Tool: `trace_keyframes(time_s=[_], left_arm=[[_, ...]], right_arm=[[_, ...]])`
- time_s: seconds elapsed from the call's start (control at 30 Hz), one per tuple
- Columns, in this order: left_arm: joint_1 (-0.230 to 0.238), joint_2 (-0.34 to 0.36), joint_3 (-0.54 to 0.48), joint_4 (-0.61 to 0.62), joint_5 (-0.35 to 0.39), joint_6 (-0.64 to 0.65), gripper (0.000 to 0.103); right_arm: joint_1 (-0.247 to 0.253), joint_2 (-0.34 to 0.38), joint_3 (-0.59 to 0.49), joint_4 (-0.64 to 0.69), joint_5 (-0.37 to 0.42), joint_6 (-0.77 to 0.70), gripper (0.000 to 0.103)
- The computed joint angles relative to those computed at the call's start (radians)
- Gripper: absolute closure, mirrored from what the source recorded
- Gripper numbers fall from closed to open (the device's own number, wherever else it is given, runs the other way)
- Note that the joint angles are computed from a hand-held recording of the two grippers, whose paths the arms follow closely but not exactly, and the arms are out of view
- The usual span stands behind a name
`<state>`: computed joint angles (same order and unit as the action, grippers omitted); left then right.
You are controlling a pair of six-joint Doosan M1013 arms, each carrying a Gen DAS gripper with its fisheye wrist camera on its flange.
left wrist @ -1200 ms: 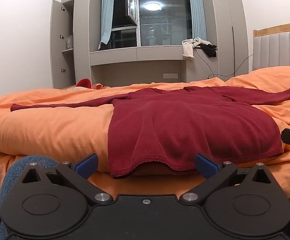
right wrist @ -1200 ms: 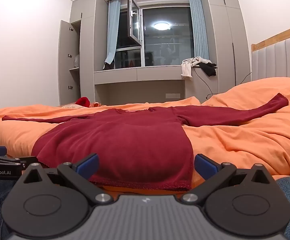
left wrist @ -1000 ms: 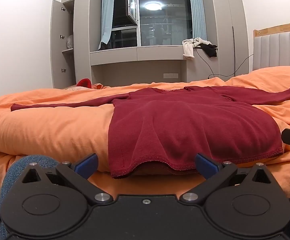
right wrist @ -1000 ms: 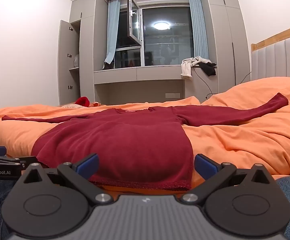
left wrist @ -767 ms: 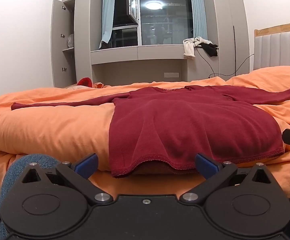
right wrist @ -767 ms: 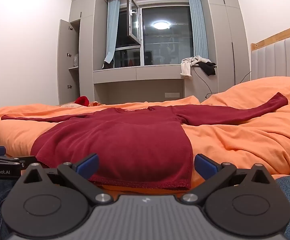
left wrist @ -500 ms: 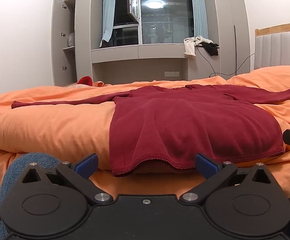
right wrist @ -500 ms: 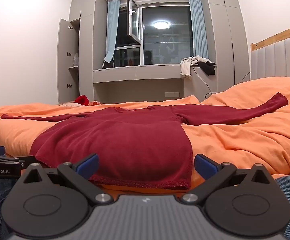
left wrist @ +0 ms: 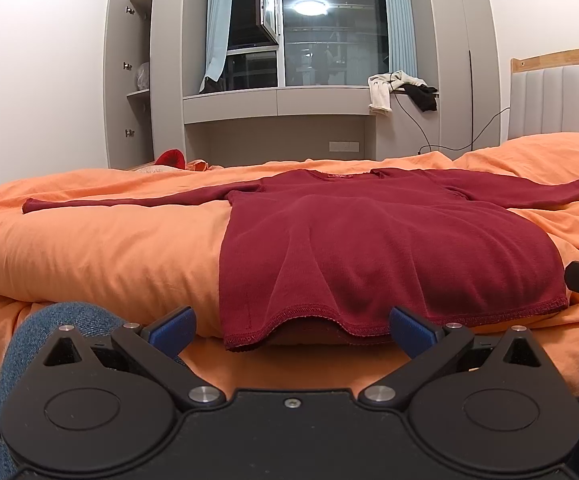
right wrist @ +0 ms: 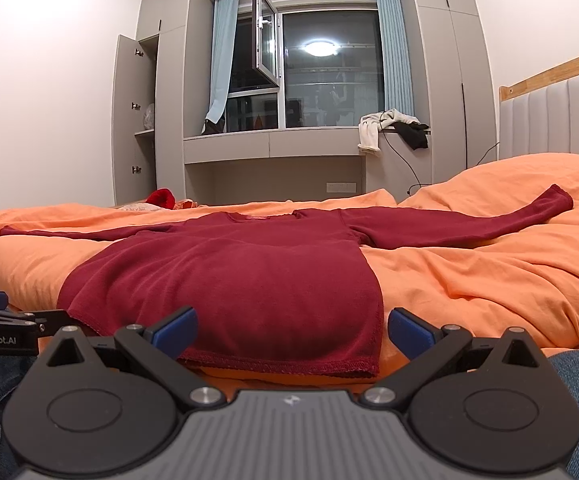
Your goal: Fold small clothes
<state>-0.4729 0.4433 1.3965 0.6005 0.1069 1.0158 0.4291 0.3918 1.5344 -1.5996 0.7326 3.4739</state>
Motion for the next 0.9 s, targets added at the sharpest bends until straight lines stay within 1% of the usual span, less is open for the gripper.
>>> trace_keyframes(time_s=[0.37,0.4,0.8,0.9], left_arm=[[0.001,0.000,-0.002,-0.033,0.002,0.030,0.000],[0.001,0.002,-0.001,-0.013,0.002,0.008,0.000],[0.001,0.003,-0.002,-0.030,0.003,0.024,0.000],[0.002,0.003,0.000,-0.019,0.002,0.011,0.000]], right_arm=[[-0.001,0.001,-0.005,0.014,0.002,-0.014,0.000],[-0.001,0.001,-0.005,0.014,0.002,-0.014,0.000],[-0.001,0.001,-0.005,0.014,0.002,-0.015,0.000],[-0.001,0.001,-0.005,0.013,0.001,-0.015,0.000]])
